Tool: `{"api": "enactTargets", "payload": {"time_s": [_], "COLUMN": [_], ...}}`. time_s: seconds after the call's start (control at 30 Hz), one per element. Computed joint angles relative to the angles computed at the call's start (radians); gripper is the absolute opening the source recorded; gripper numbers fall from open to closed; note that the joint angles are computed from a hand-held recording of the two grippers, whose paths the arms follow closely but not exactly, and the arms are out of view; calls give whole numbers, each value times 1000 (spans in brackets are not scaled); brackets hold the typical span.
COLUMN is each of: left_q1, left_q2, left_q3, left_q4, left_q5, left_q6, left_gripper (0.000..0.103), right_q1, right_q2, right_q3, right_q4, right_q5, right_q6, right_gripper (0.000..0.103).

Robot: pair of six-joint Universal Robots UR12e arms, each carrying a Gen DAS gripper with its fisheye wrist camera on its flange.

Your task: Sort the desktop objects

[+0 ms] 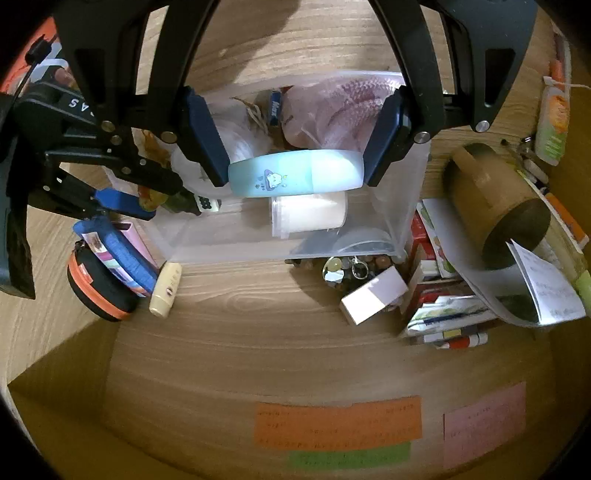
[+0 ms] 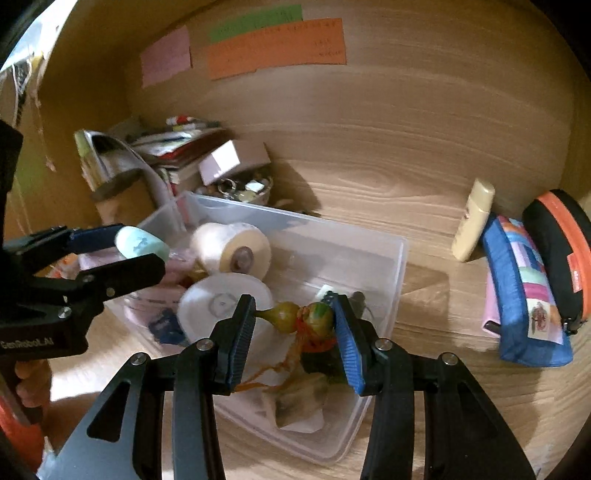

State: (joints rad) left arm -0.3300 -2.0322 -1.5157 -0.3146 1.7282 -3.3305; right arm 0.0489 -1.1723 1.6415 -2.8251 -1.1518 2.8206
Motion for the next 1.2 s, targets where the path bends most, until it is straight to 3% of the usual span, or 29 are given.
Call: {"api": "enactTargets", "payload": {"time_s": [0.2, 0.33, 0.43, 0.53, 0.7, 0.93, 1.2], "left_q1": [2, 8, 7, 6, -1, -9, -24], "left_q2": [-5, 1, 6, 14, 28, 44, 79], "left_q3": [-3, -4, -9, -15, -28, -38, -86], "left_q4": [18, 5, 12, 24, 46, 23, 60], "left_q5": [-1, -26, -26, -29, 15, 88, 151], "left_q6": [7, 9, 14, 18, -6, -16, -14], "left_gripper": [73, 75, 78, 83, 99, 100, 100], "right_q1": [6, 9, 10, 16, 20, 23, 22], "right_q2": [-2, -5, -9, -10, -11, -15, -51], "right_q3": [3, 7, 17, 28, 34, 35, 59], "right_q4": [-11, -23, -54, -105, -138, -131, -149], "right_q5": [-16, -28, -32, -54, -64, -65, -67], "right_q6": [-20, -24, -27, -21, -24, -29, -25], "right_gripper": [40, 61, 69, 84, 85, 89, 94]}}
